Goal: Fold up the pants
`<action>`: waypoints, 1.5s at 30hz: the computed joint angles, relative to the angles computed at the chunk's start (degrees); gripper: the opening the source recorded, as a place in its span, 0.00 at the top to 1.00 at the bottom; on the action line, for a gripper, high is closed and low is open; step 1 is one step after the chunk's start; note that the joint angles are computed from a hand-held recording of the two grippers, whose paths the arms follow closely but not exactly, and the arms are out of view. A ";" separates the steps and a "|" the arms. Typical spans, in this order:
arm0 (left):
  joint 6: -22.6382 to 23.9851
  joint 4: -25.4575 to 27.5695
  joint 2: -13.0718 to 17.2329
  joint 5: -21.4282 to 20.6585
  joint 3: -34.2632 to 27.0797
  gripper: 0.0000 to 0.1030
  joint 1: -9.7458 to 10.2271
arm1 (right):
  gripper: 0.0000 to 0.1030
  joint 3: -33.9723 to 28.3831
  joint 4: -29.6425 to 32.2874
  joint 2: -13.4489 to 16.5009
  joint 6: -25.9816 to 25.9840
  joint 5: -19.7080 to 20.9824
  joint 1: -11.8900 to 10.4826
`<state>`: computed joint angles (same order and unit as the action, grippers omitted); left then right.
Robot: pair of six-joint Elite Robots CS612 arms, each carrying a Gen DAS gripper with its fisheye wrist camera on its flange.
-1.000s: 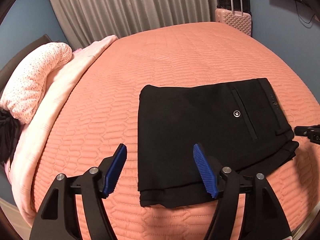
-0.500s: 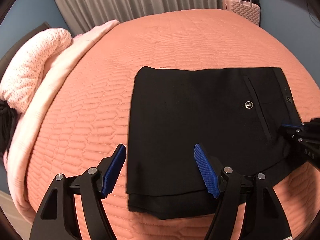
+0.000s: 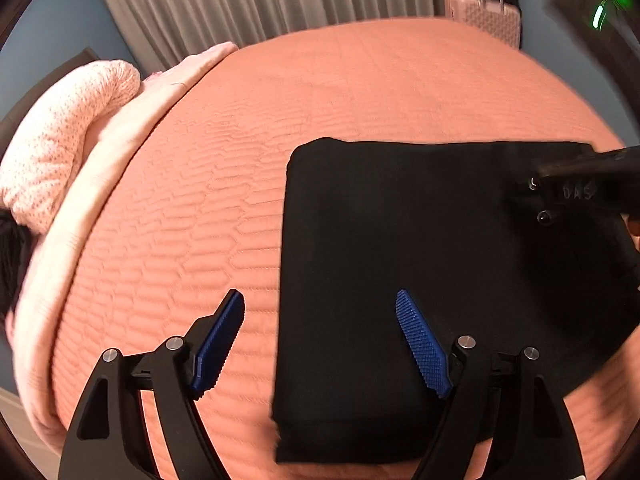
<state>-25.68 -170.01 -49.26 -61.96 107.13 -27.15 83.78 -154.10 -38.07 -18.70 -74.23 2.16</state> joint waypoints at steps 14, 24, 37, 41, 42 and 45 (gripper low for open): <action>-3.95 2.10 1.66 -0.72 -0.91 0.18 1.20 | 1.00 -7.96 8.84 4.12 -5.97 10.25 4.21; -2.11 -3.34 0.43 0.83 -0.09 0.15 0.60 | 0.96 4.95 -14.52 -3.23 -0.34 -1.41 -3.23; -2.08 4.70 4.30 -3.75 -7.89 0.15 1.09 | 0.94 11.27 -16.17 -4.02 -3.17 -9.80 -3.76; -1.28 5.07 3.00 -2.77 -6.01 0.15 0.14 | 0.84 15.05 -20.44 -5.50 4.01 -11.28 -5.21; -1.12 4.82 2.65 -2.58 -5.50 0.15 0.01 | 0.84 16.45 -20.29 -6.60 5.08 -8.13 -5.93; -2.57 5.21 1.65 -3.72 -4.27 0.15 -0.23 | 0.84 19.03 -21.02 -7.97 2.05 -6.58 -5.14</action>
